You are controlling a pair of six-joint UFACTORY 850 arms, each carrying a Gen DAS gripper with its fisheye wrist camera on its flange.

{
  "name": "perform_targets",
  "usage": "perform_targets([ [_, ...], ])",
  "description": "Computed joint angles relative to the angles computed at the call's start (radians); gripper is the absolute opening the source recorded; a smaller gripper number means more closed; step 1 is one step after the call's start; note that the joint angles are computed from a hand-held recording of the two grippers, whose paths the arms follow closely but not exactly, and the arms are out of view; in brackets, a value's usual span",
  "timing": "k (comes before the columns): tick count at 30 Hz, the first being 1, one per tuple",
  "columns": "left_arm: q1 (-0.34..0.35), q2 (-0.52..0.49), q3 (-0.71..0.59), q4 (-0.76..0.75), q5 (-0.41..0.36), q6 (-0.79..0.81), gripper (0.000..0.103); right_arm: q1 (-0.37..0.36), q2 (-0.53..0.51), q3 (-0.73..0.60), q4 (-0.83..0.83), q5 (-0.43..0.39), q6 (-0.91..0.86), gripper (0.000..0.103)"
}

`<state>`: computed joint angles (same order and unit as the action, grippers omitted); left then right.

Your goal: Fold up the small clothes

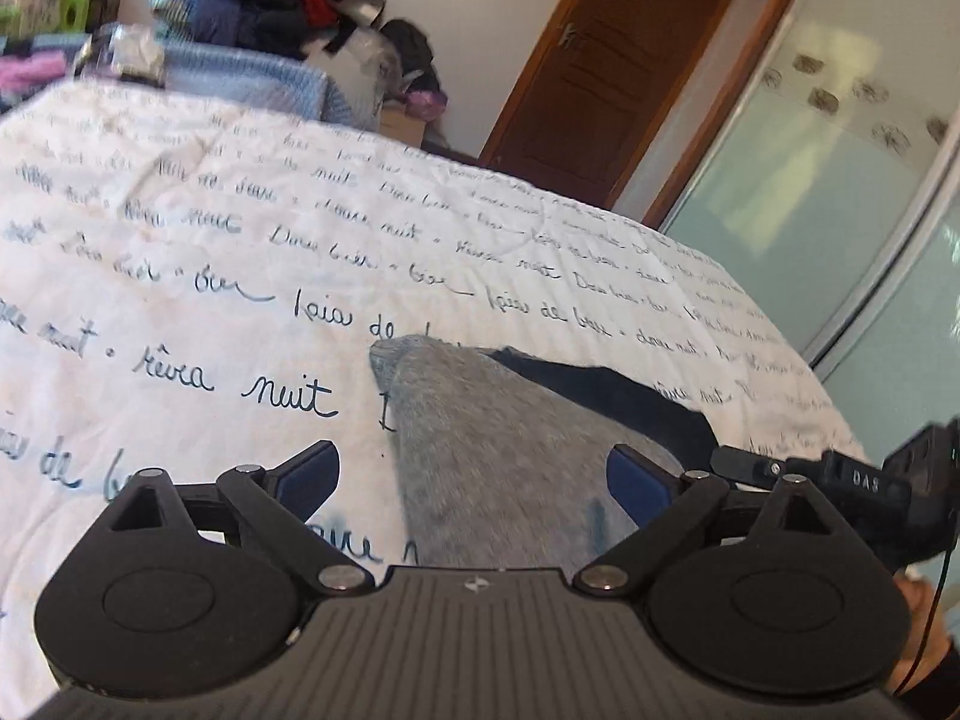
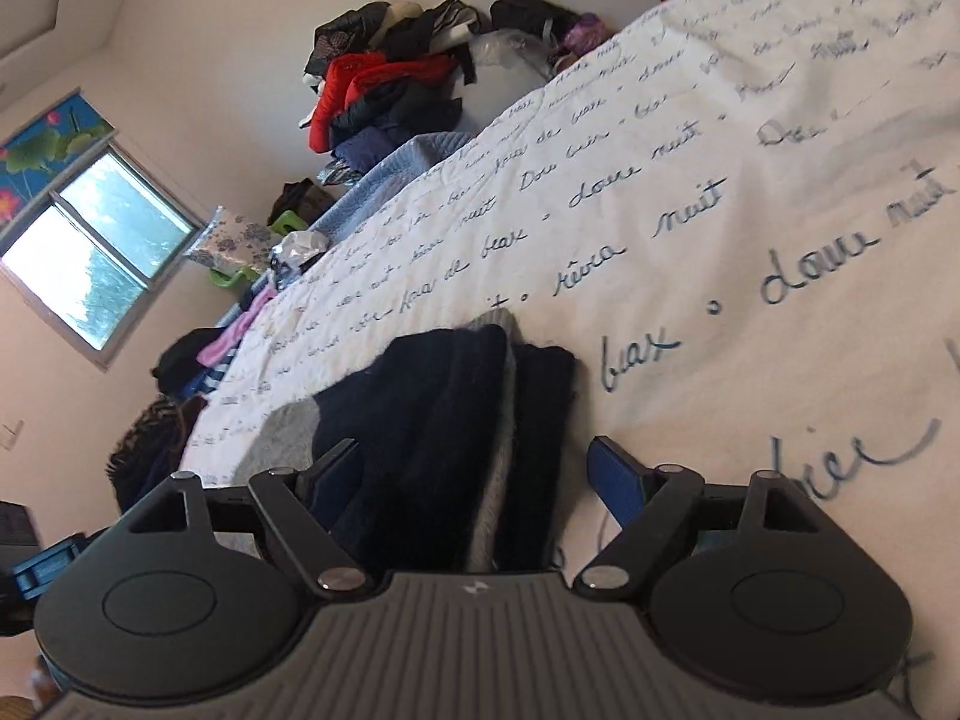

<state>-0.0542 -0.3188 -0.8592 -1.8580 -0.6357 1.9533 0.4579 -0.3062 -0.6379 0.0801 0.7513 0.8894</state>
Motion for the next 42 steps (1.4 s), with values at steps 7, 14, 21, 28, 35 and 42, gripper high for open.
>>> perform_targets([
  [7,0.023,-0.185,-0.172,0.231,-0.161,-0.363,0.082,-0.056,-0.057,-0.069,-0.246,0.020,0.115,0.082],
  [14,-0.007,-0.161,-0.135,0.111,-0.105,-0.207,0.024,-0.057,-0.070,-0.082,-0.214,0.014,0.100,0.024],
  [21,-0.059,-0.072,-0.076,-0.058,-0.021,0.052,0.020,-0.011,-0.038,-0.078,-0.017,0.013,-0.145,0.020],
  [28,-0.091,-0.067,-0.094,-0.126,0.018,0.132,0.020,-0.011,-0.019,-0.088,0.066,0.005,-0.256,0.020],
  [35,-0.115,-0.088,-0.107,-0.174,0.099,0.181,0.025,-0.004,-0.056,-0.126,0.182,-0.089,-0.322,0.027],
  [42,-0.110,-0.014,-0.036,-0.352,0.151,0.379,0.061,0.062,0.021,-0.084,0.623,-0.112,-0.601,0.062],
])
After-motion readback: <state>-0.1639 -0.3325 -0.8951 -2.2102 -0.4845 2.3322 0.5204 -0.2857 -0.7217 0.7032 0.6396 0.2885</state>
